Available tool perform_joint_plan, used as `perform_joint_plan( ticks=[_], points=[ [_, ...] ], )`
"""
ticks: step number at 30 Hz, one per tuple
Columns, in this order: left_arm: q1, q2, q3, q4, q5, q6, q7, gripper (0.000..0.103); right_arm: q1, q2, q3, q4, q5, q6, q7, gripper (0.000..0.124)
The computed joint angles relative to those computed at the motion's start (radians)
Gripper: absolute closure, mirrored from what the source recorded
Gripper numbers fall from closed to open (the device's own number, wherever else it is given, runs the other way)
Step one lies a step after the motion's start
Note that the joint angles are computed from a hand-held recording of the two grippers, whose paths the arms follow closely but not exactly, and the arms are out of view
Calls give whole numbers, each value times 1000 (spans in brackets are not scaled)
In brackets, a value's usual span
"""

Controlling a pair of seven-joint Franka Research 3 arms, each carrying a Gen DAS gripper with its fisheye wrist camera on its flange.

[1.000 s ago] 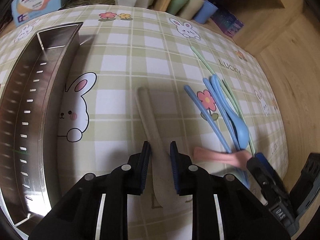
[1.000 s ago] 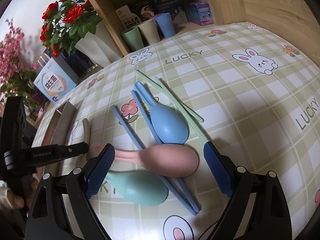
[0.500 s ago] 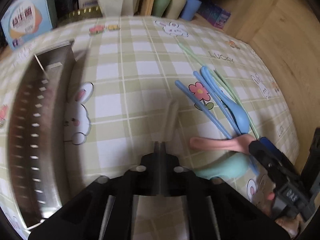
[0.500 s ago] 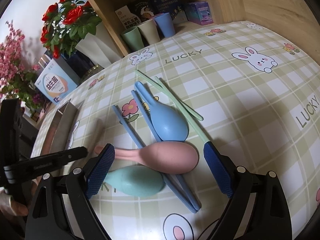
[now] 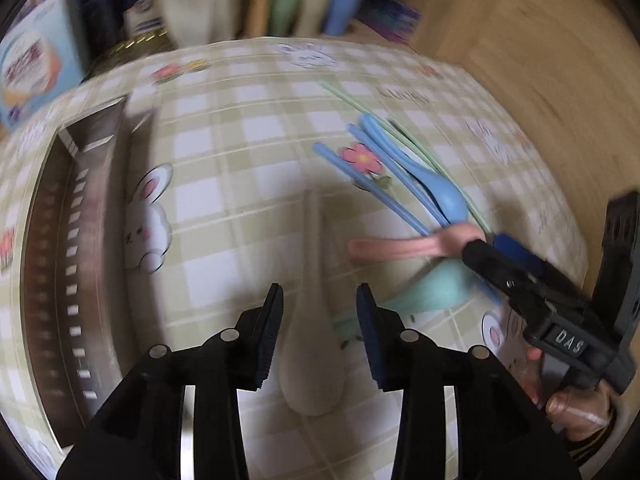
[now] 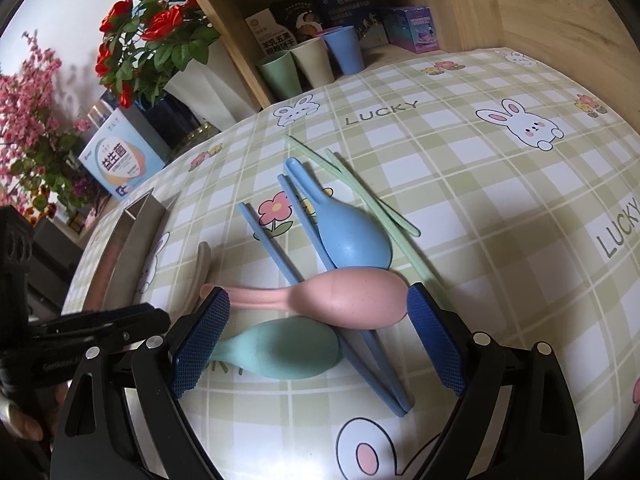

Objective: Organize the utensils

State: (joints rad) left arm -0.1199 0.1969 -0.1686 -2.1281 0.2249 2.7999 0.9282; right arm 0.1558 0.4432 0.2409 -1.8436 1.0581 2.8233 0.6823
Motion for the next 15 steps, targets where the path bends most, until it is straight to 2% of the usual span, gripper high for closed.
perform_joint_plan(
  ticks=[2,5,7,13,14,15],
  points=[
    [-26,34,16,58,65,-76,-17,66,-1,0,0,0,1,0,1,37],
    [-27,67,15,100,68,-133,-30,70,-4,-1,2,-1,7,-1,-5,37],
    [-24,75,16,106,66,-148,-35,76,-6,0,0,0,10,-3,-2,37],
    [-42,81,26,127,137,-196,-40,76,-10,2,-1,1,15,-12,1,37],
    [-39,79,22,124,132,-191,-38,85,-12,0,1,-1,21,-12,-7,37],
    [-34,71,21,110,124,-176,-46,85,-14,-4,3,-3,26,-12,-15,37]
  ],
)
